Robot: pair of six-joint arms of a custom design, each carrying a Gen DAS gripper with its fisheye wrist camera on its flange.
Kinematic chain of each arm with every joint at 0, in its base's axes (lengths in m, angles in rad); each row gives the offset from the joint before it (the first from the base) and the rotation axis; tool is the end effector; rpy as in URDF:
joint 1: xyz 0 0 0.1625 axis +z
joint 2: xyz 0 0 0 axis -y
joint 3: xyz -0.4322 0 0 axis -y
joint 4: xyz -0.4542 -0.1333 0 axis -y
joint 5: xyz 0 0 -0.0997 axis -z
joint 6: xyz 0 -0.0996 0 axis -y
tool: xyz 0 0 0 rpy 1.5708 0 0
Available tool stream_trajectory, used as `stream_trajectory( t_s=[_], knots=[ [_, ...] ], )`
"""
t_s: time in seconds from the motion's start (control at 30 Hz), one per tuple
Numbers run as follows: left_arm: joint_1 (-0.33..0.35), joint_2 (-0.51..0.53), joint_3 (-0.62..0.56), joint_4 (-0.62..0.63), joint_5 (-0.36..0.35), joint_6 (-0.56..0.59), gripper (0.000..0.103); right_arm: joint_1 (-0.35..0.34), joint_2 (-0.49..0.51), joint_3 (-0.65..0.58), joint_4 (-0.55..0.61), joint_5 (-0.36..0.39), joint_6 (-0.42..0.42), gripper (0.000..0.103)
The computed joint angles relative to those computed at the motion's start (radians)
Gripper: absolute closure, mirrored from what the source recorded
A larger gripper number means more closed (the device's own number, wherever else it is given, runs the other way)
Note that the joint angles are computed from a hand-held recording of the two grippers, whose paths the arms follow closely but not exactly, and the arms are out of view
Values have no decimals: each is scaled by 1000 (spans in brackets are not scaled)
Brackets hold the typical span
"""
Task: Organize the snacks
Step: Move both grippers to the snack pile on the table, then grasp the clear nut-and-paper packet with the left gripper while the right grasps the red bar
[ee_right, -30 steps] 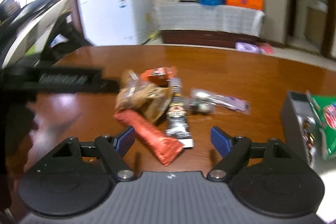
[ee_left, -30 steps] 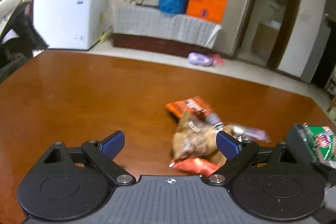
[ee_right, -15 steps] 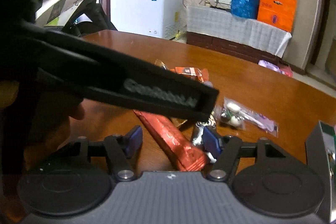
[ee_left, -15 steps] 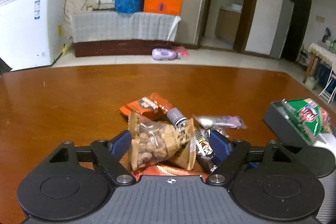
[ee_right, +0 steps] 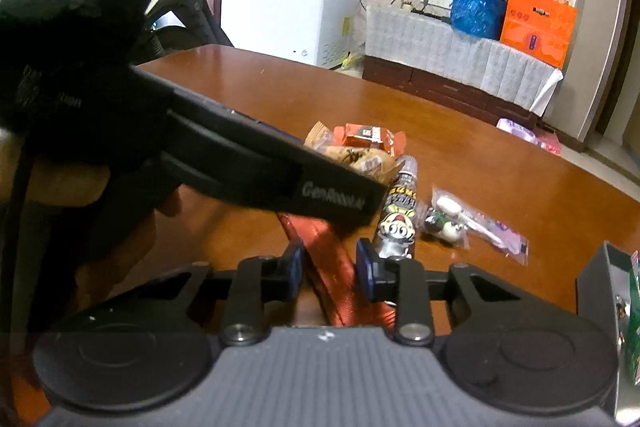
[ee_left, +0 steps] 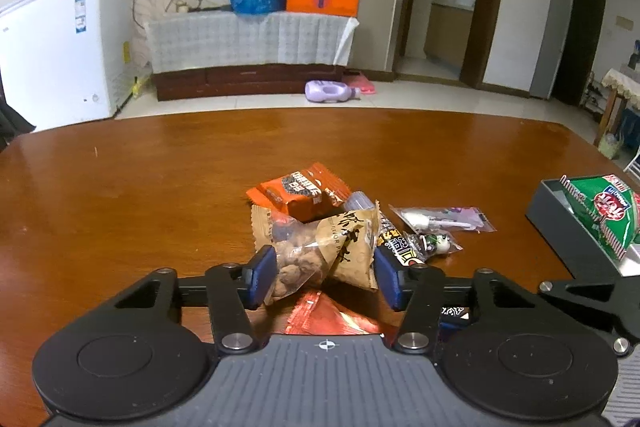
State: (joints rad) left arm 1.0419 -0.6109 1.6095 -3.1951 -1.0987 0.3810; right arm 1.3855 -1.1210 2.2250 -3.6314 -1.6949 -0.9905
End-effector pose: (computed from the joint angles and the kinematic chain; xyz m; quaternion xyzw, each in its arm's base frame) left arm -0.2155 -0.7227 0.0151 0.3418 0.8626 -0.3149 0.1998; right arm 0.0212 -0.5437 0.1706 0.3209 -0.8264 0.3517 0.3006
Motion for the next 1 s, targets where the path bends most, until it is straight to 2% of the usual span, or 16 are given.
stream_trajectory(
  t_s=[0.2,0.43,0.83,1.0],
  knots=[
    [4,-33,8,64,-21,-54,53,5,-54,18,80,-15,32,73],
    [-5,-39,15,83,2,-44,54,9,-27,31,22,-27,-24,73],
    [-40,-63,47,55,24,-12,56,12,-34,59,-39,-33,8,80],
    [-58,-78,72,33,24,12,56,12,-57,89,-75,-58,53,80]
  ],
)
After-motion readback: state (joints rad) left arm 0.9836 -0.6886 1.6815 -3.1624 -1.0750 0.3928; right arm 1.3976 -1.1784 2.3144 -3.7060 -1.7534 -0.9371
